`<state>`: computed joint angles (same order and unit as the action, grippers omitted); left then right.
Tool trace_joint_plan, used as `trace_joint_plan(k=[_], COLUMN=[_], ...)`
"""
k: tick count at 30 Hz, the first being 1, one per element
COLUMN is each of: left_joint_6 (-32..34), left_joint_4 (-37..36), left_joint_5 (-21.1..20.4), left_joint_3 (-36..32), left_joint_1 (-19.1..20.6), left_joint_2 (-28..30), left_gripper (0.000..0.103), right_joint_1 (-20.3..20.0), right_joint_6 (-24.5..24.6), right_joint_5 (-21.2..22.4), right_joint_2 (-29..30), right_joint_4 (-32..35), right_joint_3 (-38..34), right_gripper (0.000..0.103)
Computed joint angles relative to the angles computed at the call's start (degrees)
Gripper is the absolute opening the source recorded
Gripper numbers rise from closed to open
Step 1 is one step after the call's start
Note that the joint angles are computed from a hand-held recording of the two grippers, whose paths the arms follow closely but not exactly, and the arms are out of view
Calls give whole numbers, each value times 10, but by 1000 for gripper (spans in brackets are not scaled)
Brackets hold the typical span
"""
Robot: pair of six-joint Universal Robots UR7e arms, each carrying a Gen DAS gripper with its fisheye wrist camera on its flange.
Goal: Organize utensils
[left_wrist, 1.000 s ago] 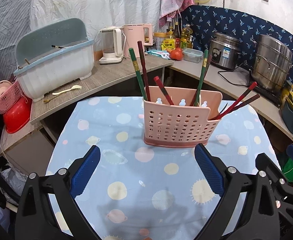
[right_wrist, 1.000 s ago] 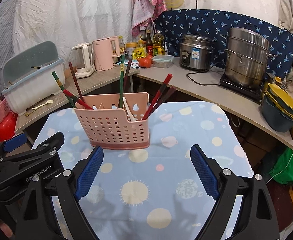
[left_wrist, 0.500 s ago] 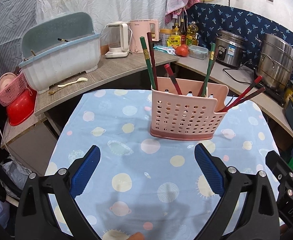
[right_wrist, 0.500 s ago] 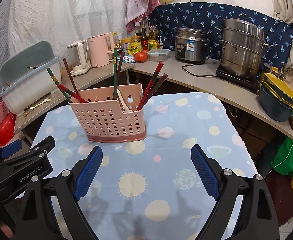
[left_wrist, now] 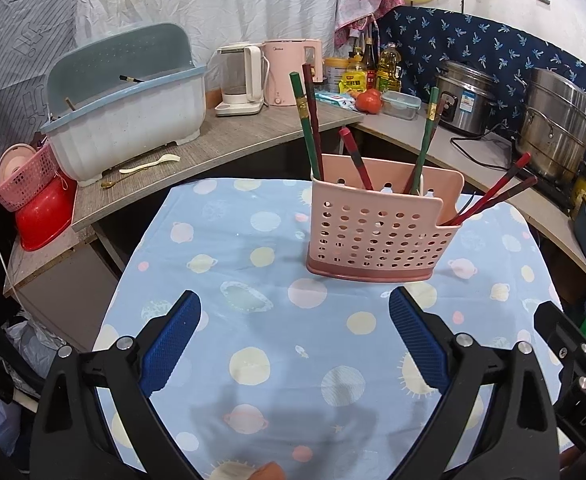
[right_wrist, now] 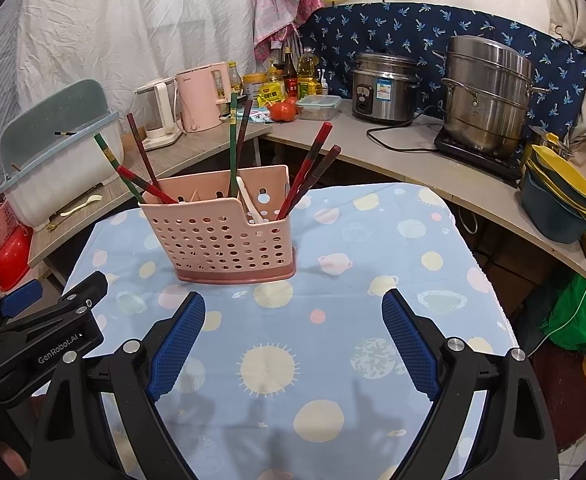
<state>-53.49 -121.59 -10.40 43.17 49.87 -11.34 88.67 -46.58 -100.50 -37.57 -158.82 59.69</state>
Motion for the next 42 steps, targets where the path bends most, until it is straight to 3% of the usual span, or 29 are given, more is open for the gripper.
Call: trace_joint_plan(k=[13, 18, 23, 28, 33, 40, 42], left_joint_6=[-44, -30, -70, -181, -155, -62, -84], left_joint_4=[60, 52, 97, 213, 180, 86, 115], left_joint_5=[5, 10, 14, 18, 18, 11, 7], left_joint_3=[-2, -4, -8, -18, -8, -4, -12], left_joint_1=[1, 0, -1, -1, -2, -2, -1], left_joint_2=[-4, -1, -3, -9, -9, -2, -2], left_gripper=[91, 91, 91, 91, 91, 91, 91], right_joint_1=[0, 0, 0, 0, -1, -1, -1], right_joint_6=[-4, -5, -9, -9, -11, -11, -11], right_joint_5=[0, -1, -2, -3, -3, -3, -3], right_joint_2=[-1, -1, -2, -2, -3, -4, -4], right_joint_4=[5, 5, 2, 3, 0, -2, -5], right_joint_3=[1, 2, 5, 6, 11, 13, 15], right_gripper=[86, 86, 86, 86, 86, 86, 86])
